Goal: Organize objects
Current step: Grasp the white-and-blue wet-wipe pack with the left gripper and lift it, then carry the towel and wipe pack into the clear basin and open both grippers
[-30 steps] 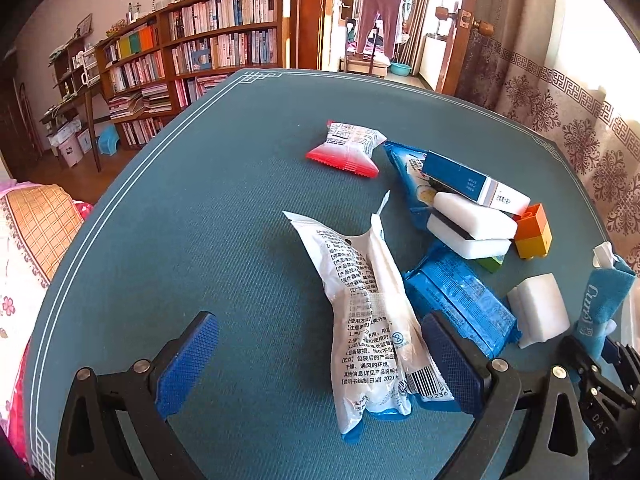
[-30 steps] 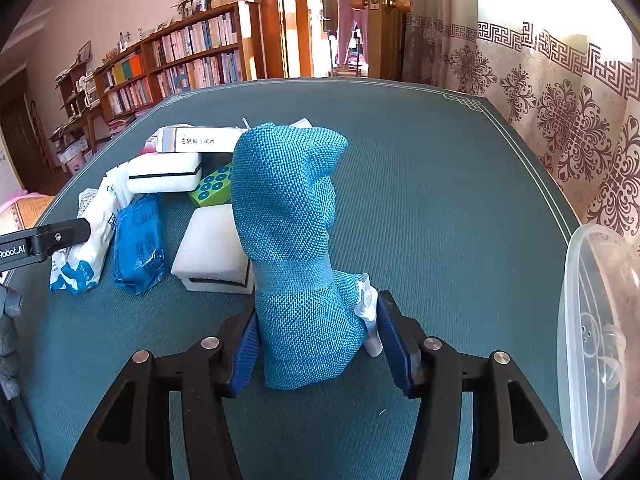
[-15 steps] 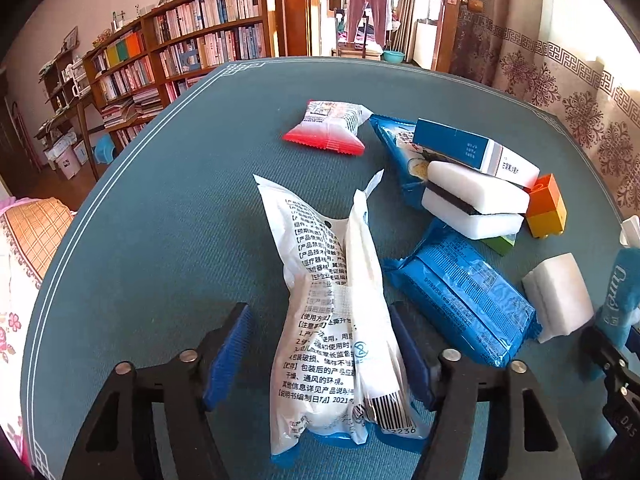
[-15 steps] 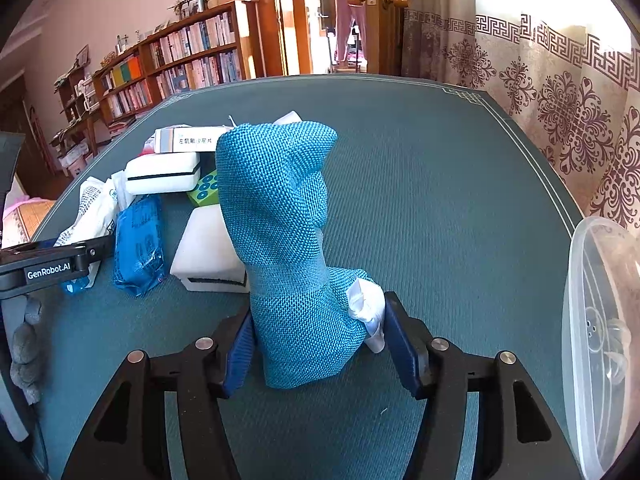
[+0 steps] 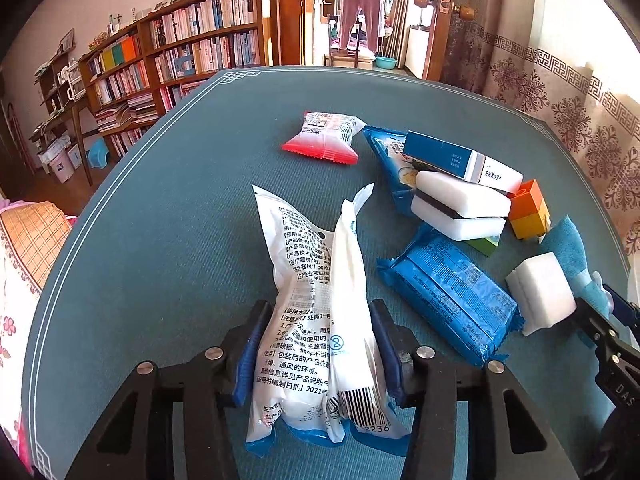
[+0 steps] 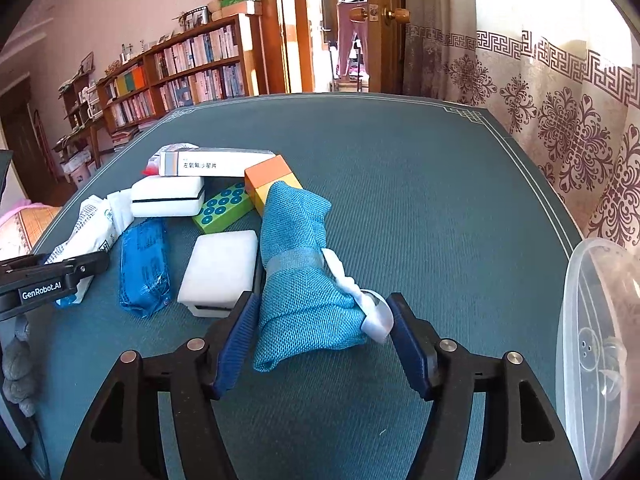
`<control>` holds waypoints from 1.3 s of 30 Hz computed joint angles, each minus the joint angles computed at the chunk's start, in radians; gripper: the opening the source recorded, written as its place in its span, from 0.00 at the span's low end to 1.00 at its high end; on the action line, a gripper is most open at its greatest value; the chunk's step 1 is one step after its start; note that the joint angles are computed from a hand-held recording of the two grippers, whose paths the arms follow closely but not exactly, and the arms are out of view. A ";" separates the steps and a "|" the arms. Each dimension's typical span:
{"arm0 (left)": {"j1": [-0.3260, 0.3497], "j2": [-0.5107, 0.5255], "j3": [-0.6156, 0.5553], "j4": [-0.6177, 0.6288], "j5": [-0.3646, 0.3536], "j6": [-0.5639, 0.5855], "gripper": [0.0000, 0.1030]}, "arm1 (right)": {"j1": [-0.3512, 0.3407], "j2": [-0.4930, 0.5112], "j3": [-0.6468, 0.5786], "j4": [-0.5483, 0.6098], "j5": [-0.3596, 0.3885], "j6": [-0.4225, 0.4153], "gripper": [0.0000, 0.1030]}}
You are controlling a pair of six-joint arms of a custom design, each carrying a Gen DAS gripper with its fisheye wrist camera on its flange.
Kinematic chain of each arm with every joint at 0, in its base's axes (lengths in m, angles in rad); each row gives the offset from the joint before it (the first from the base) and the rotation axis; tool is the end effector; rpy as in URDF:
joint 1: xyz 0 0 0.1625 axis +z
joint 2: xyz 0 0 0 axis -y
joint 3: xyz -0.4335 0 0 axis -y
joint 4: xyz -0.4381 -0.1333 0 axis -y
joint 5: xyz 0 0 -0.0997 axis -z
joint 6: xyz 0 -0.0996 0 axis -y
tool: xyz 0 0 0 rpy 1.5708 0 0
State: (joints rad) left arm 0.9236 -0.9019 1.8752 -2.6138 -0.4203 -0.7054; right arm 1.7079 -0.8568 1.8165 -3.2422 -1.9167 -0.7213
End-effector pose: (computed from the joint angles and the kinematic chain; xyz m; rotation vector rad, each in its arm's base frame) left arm -0.1935 -0.6279 0.1068 -0.1094 2.1134 -0.9162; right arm 0.1904 -0.6520 0.1255 0.8962 -2.3499 0.7670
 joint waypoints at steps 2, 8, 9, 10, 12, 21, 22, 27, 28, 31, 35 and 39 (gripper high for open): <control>-0.001 -0.002 0.001 -0.003 -0.001 0.003 0.51 | 0.005 0.017 -0.022 0.008 -0.014 -0.009 0.66; -0.010 -0.002 0.003 -0.025 0.002 0.020 0.51 | -0.002 0.019 -0.052 0.095 0.006 0.032 0.57; -0.011 0.000 0.002 -0.032 0.003 0.026 0.51 | -0.004 0.016 -0.047 0.089 0.011 0.033 0.55; -0.012 0.001 0.003 -0.037 0.003 0.030 0.51 | -0.004 0.013 -0.043 0.081 0.013 0.032 0.52; -0.016 0.001 0.006 -0.047 0.005 0.041 0.51 | -0.005 0.006 -0.031 0.071 0.020 0.031 0.50; -0.026 -0.003 0.017 -0.033 0.017 0.028 0.49 | -0.017 -0.066 0.046 0.026 0.070 0.044 0.49; -0.028 -0.005 0.019 -0.034 0.018 0.027 0.49 | -0.018 -0.073 0.052 0.022 0.074 0.044 0.49; -0.046 -0.004 0.028 -0.074 0.025 0.062 0.49 | -0.022 -0.118 0.085 -0.001 0.101 0.053 0.49; -0.051 -0.003 0.030 -0.084 0.026 0.071 0.49 | -0.022 -0.127 0.092 -0.008 0.107 0.055 0.49; -0.065 0.000 0.030 -0.106 0.027 0.096 0.49 | -0.023 -0.154 0.109 -0.025 0.117 0.053 0.49; -0.079 0.016 0.017 -0.128 0.016 0.136 0.49 | -0.034 -0.186 0.122 -0.029 0.113 0.057 0.49; -0.089 0.048 -0.012 -0.151 -0.011 0.187 0.49 | -0.050 -0.219 0.137 -0.055 0.105 0.056 0.49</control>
